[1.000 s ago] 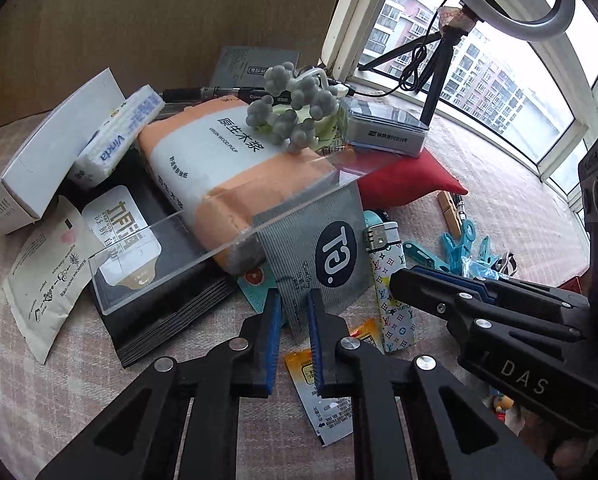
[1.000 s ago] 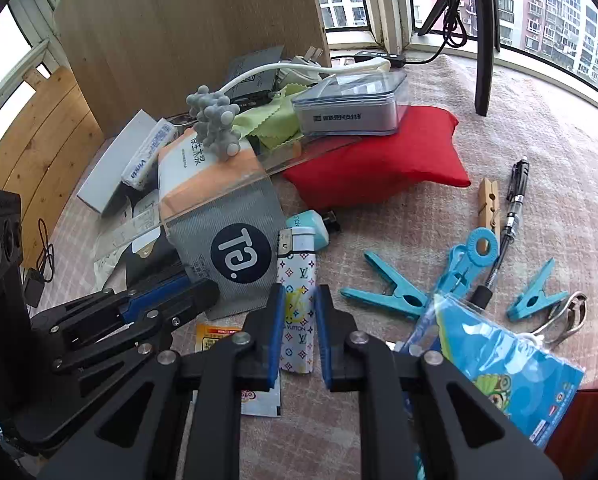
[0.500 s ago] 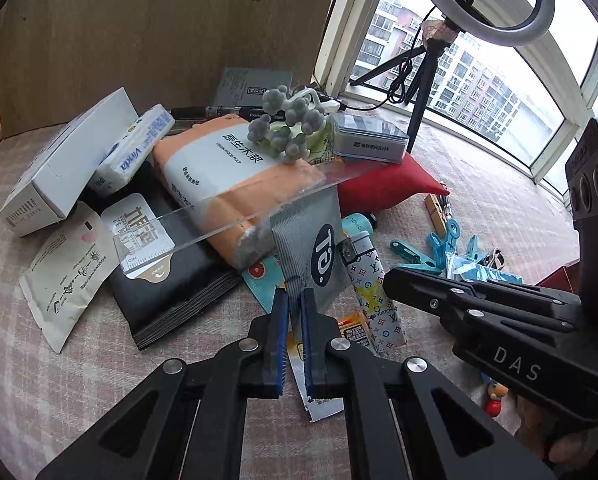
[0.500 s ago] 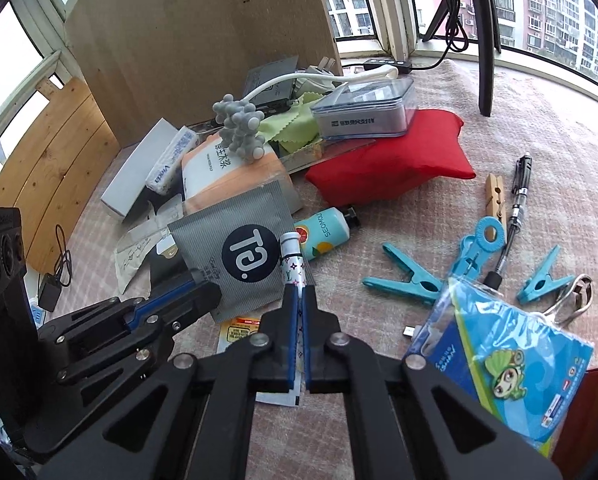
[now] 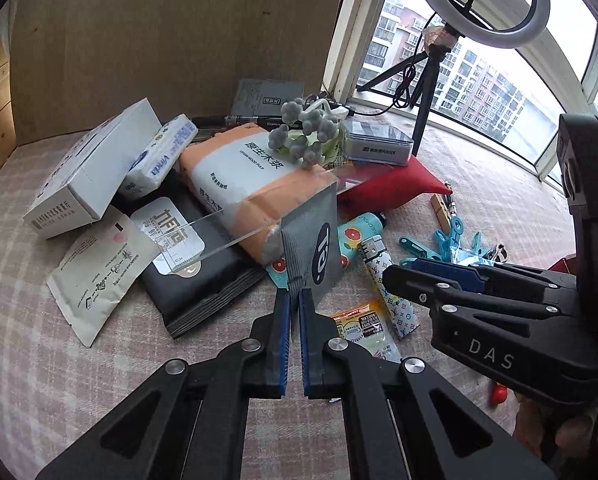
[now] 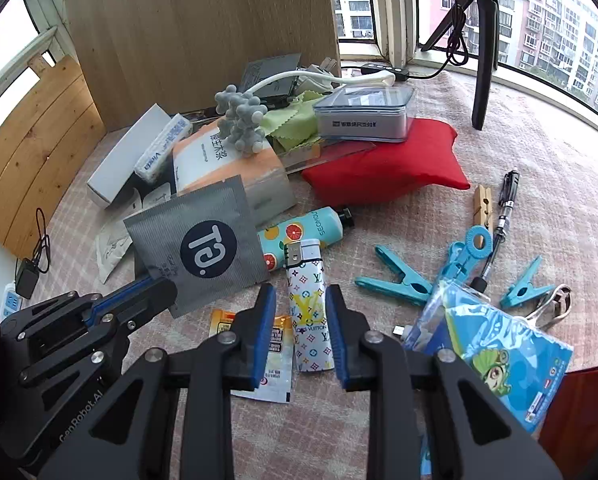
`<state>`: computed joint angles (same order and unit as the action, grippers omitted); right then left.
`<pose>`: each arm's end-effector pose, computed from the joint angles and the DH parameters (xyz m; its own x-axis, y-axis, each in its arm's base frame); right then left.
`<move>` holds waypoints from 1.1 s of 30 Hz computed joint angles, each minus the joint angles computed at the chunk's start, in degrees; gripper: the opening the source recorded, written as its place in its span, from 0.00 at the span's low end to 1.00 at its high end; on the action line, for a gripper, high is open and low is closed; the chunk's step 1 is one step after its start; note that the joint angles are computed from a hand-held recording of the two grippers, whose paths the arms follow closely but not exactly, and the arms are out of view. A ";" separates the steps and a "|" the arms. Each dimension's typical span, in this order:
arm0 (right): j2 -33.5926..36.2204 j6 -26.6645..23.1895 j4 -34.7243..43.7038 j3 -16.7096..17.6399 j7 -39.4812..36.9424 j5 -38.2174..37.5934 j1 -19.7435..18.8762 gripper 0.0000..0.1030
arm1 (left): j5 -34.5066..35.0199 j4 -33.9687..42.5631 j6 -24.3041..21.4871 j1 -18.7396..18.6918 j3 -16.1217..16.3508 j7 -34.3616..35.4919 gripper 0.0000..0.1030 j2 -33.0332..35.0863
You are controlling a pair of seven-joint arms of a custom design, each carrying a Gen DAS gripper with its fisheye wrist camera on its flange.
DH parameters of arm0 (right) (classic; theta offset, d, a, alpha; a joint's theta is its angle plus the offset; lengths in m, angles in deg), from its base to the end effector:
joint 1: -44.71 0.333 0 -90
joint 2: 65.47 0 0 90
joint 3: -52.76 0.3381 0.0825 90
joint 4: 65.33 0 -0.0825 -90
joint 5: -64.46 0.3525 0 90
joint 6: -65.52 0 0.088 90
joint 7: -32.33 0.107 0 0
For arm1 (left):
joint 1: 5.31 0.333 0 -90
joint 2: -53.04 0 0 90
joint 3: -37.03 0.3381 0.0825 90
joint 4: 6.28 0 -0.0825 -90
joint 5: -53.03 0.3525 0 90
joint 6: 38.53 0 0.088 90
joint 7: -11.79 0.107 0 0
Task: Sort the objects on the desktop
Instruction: 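Grasp the patterned lighter with the right gripper while the left gripper pinches the grey pouch, then carry the lighter and grey pouch to the red box with both grippers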
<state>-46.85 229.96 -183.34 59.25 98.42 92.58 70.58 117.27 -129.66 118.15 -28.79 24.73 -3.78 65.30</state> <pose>0.5328 0.3005 0.3695 0.5323 -0.8284 -0.1741 -0.7783 -0.3981 -0.4856 0.4389 -0.3536 0.3723 0.1907 -0.9612 0.1992 -0.7675 -0.2725 -0.5803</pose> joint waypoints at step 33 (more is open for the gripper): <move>-16.59 9.96 -16.42 4.41 -8.87 16.82 0.16 0.22 | 0.54 -6.14 -5.36 -1.82 -4.73 -1.66 0.03 -9.76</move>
<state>-63.44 239.92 -199.77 63.66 89.55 109.40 70.74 117.81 -135.80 112.78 -30.61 19.99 -5.44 55.54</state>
